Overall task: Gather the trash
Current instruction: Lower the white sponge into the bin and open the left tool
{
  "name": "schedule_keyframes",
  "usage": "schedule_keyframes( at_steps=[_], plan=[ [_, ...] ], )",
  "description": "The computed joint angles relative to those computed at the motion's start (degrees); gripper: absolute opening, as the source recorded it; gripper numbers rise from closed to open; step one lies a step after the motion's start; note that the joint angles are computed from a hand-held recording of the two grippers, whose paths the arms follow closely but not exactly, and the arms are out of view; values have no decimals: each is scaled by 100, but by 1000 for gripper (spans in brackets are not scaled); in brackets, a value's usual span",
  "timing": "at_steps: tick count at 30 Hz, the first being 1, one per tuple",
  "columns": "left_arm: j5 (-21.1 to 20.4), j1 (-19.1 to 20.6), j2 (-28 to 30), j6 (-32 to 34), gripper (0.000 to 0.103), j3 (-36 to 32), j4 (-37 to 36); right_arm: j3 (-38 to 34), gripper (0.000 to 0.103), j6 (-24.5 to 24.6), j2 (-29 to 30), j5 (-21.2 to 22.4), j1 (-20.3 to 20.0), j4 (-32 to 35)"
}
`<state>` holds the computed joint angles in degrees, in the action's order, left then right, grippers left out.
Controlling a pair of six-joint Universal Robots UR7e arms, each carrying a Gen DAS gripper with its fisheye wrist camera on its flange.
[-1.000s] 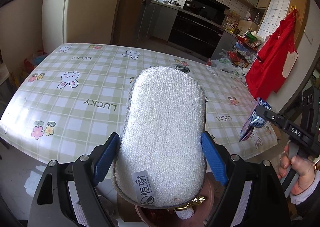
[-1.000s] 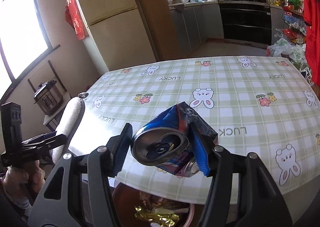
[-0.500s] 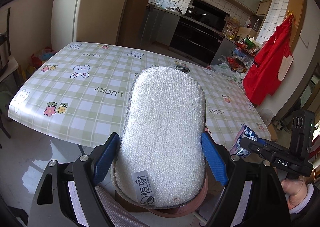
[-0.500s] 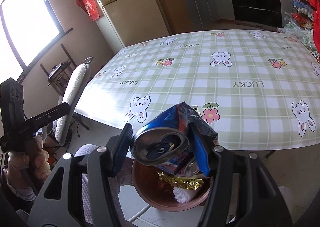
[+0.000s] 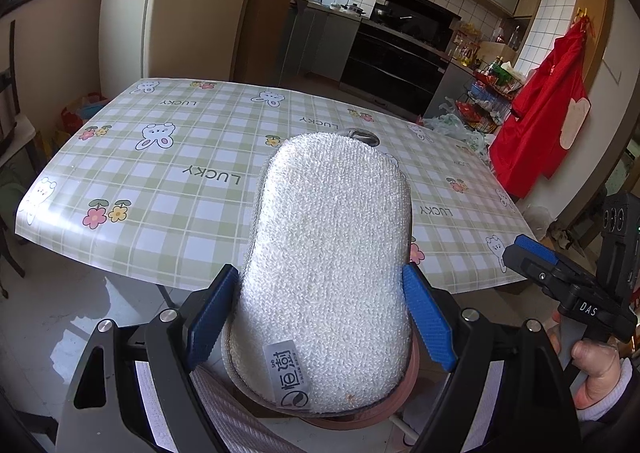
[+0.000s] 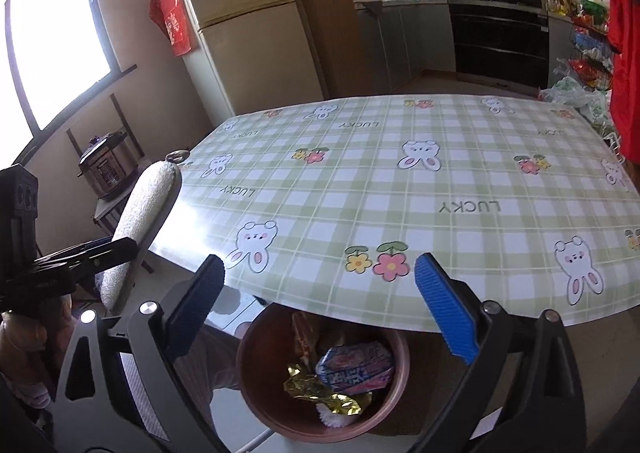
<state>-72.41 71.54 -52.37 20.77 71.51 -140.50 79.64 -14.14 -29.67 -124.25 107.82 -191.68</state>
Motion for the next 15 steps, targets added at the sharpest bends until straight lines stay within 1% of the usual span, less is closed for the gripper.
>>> schedule_keyframes(
  at_steps=[2, 6, 15],
  plan=[
    [-12, -40, 2, -30, 81, 34, -30, 86, 95, -124, -42, -90, -21, -244],
    [36, -168, -31, 88, 81, 238, -213, 362, 95, 18, -236, -27, -122, -563],
    [108, -415, -123, 269, 81, 642, -196, 832, 96, 116, -583, 66, -259, -1041]
  ],
)
